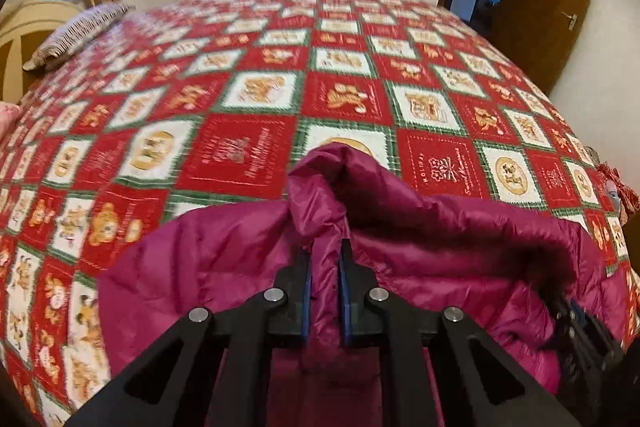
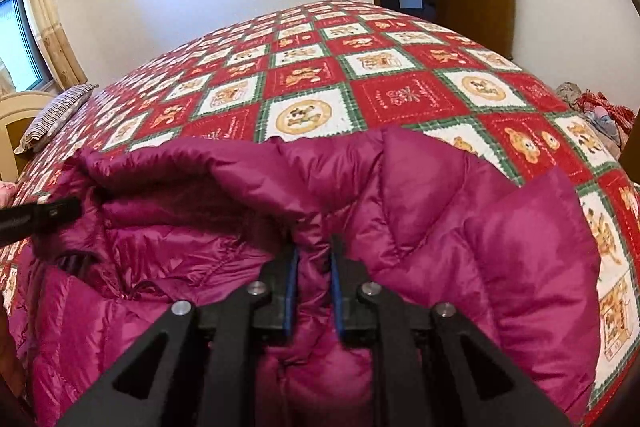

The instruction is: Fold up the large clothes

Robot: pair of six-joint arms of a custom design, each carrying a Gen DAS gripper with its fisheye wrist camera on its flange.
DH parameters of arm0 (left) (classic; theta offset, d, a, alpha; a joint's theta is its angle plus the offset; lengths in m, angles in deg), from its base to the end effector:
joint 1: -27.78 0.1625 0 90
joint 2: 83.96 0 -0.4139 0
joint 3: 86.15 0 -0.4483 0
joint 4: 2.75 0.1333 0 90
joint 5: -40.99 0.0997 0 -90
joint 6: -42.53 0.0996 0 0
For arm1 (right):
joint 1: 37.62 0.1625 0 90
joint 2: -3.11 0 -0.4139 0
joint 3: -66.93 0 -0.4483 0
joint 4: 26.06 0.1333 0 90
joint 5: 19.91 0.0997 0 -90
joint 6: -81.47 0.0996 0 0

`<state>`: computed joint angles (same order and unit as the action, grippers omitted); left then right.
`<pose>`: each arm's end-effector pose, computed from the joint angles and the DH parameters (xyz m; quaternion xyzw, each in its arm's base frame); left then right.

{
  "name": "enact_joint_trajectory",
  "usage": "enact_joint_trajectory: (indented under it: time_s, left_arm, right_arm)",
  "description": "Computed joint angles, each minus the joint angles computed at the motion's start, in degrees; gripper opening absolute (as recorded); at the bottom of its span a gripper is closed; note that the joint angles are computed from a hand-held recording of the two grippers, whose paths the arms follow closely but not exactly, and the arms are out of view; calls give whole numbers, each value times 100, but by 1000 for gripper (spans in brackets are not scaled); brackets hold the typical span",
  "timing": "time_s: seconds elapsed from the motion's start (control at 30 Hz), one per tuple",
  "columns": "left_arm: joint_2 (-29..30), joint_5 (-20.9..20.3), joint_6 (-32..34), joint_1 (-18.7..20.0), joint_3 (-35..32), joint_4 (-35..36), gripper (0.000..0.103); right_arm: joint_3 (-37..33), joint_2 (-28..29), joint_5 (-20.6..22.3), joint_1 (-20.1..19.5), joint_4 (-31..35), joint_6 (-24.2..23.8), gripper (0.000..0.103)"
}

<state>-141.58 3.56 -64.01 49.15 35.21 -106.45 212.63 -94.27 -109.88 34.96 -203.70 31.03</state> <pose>-0.3302 -0.3573 -0.0053 -0.0868 0.8292 -0.3849 0.3958 0.0119 -0.4074 0.2243 0.2677 -0.9029 0.2793 0.1876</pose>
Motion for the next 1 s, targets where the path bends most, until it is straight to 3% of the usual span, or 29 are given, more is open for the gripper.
enact_joint_trajectory:
  time_s: [0.13,0.23,0.37,0.47,0.53,0.57,0.6,0.67,0.73,0.77,0.83,0.93,1.0]
  left_arm:
    - [-5,-52,-421,-206,189,90,10]
    - [97,-221,-480,-48,524,-635,10]
    - [72,254,-1245,-356,1036,-1129,13]
    - [17,337,-1205,-351,1195,-1505,13]
    - [30,344,-1225,-367,1183,-1470,13]
    - [36,342,-1244,-378,1176,-1445,13]
    - [32,336,-1258,-388,1175,-1418,13]
    - [66,354,-1253,-374,1150,-1400,13]
    - [91,346,-1292,-383,1109,-1294,13]
    - [99,341,-1298,-375,1081,-1223,13]
    - [115,338,-1302,-364,1046,-1139,13]
    - [105,350,-1288,-371,1068,-1195,13]
    - [74,368,-1259,-374,1120,-1296,13]
  right_arm:
    - [-15,-10,24,-17,68,27,16]
    - [-25,-24,25,-15,122,55,16]
    - [-29,-18,6,1,125,55,17]
    - [-63,-2,-70,45,172,70,19]
    - [-150,-123,-268,152,536,119,21]
    - [-167,-275,-325,178,710,137,27]
    - [-125,-498,-246,143,753,151,42]
    - [72,-963,-69,88,295,300,58]
    - [153,-1160,-146,318,-219,521,57]
    - [102,-1178,-111,428,-117,586,57]
    - [-159,-927,-285,848,271,850,55]
    - [-619,-38,-836,1371,491,1403,47]
    - [-799,430,-1047,1412,684,1492,47]
